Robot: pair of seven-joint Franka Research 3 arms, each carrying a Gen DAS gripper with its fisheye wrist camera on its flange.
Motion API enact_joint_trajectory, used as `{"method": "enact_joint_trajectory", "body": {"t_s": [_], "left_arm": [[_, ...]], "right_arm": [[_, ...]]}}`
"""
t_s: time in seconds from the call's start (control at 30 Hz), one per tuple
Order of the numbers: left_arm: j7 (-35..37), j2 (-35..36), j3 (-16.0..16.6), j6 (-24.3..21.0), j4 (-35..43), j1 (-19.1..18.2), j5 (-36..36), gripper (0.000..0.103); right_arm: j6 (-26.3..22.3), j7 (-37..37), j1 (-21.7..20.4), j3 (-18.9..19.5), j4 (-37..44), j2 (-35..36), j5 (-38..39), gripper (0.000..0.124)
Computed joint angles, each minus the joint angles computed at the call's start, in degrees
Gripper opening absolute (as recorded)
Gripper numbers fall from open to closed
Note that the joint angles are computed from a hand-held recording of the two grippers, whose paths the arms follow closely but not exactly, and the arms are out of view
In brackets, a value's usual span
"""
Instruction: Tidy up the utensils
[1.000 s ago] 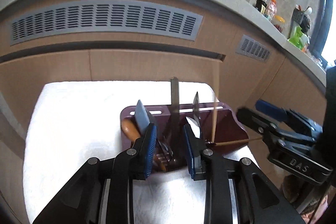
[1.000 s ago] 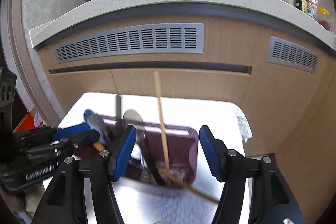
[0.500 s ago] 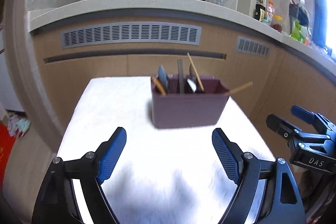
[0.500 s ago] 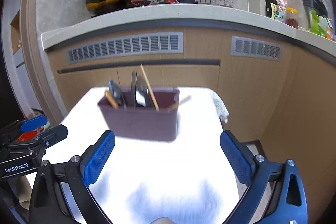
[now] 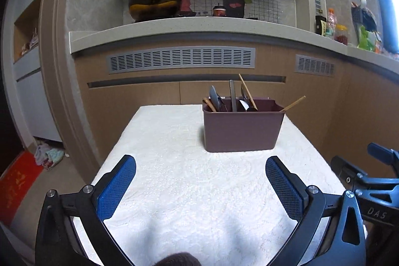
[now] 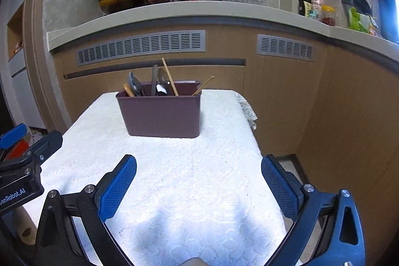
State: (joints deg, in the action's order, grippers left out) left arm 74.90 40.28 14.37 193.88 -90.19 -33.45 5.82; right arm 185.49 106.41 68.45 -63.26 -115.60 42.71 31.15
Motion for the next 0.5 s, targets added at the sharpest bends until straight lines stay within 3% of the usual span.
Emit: {"method": "enact_joint_trajectory", "body": {"t_s": [0.07, 0.5], "left_arm": [[0.4, -0.5, -1.6, 0.3, -0.6, 1.2, 1.0, 0.103], [-1.2, -1.0, -3.3, -2.1, -0.3, 2.6, 3.9, 0.103]], "right_arm": [[0.3, 0.0, 0.6, -0.6, -0.3, 0.3, 0.2, 0.100], [0.7, -2.2, 1.5, -1.0, -1.0, 0.2, 2.2, 0.100]]}}
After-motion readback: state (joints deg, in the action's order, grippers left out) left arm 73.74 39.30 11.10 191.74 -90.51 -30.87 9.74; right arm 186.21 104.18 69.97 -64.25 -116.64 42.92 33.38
